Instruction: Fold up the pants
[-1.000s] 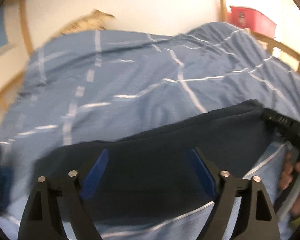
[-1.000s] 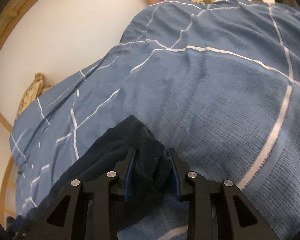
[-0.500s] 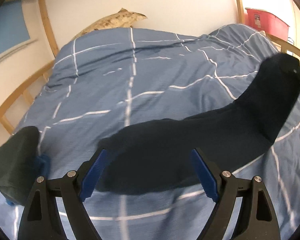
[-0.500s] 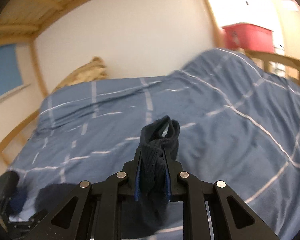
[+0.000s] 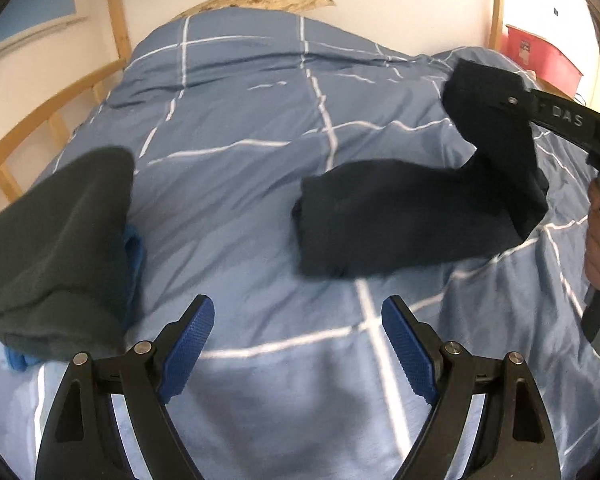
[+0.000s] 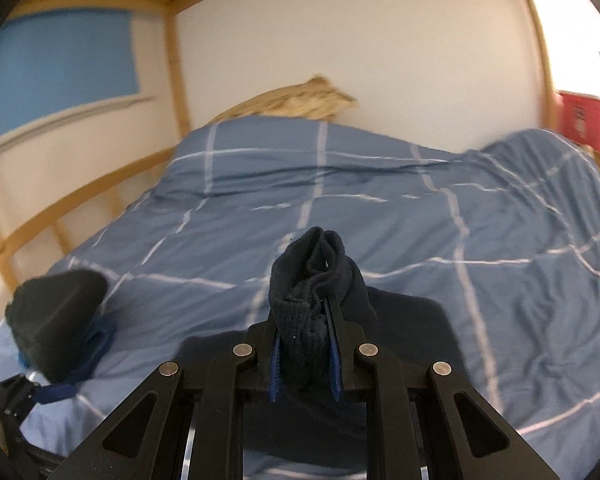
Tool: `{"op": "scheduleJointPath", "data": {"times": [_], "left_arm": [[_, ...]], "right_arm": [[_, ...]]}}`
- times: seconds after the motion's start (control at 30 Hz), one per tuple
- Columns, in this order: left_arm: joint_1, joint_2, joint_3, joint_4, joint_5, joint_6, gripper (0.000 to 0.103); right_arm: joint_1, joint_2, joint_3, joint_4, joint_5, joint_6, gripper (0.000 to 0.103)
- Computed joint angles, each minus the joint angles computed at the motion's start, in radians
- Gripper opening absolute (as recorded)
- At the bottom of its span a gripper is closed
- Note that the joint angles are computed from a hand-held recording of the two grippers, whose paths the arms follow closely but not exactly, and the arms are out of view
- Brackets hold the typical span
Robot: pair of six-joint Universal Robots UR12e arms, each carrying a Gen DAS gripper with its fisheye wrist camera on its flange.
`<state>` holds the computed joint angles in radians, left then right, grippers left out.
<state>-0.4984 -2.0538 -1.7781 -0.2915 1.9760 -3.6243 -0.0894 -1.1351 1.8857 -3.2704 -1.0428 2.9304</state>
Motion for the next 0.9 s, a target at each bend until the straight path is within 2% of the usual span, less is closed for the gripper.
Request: {"op": "scheduleJointPath", "data": {"times": [0.07,0.17,0.23,0.37,0.6,0.67,0.73,0.83,0.9], "left_arm": [[0.002,0.006,-0.019,0.022,0.003,-0.021,0.086],[0.017,0.016,-0.048,0.062,-0.045,-0.073,0.086],[0.021,0.02,-0.067,0.085,-0.049,-0.108,0.086],[0.024,0.022,-0.08,0.092,-0.034,-0.118,0.086],[0.027,0.025,-0.091,0.102,-0.025,-0.13,0.086],[0.03,0.026,-0.093,0.103,-0.03,-0.136,0.086],[0.031,0.027,-0.095,0.099,-0.024,-0.14,0.086],[0.026,0.029,-0.095,0.094,0.006,-0.142,0.086],[0.022,0.034,-0.1,0.102,0.021,-0.14,0.086]], "right_arm": [[0.021,0.001,0.004,0.015,0.006,-0.028,0.02],[0.054,0.007,0.006,0.056,0.0,-0.083,0.02],[0.072,0.013,0.005,0.084,-0.007,-0.114,0.02],[0.103,0.033,0.0,0.132,-0.02,-0.169,0.02],[0.122,0.044,0.011,0.127,0.006,-0.186,0.02],[0.129,0.049,0.004,0.153,0.006,-0.19,0.021],[0.132,0.056,-0.005,0.19,0.005,-0.191,0.025],[0.119,0.048,-0.001,0.237,0.072,-0.183,0.042],[0.112,0.035,0.011,0.241,0.094,-0.167,0.042]]}}
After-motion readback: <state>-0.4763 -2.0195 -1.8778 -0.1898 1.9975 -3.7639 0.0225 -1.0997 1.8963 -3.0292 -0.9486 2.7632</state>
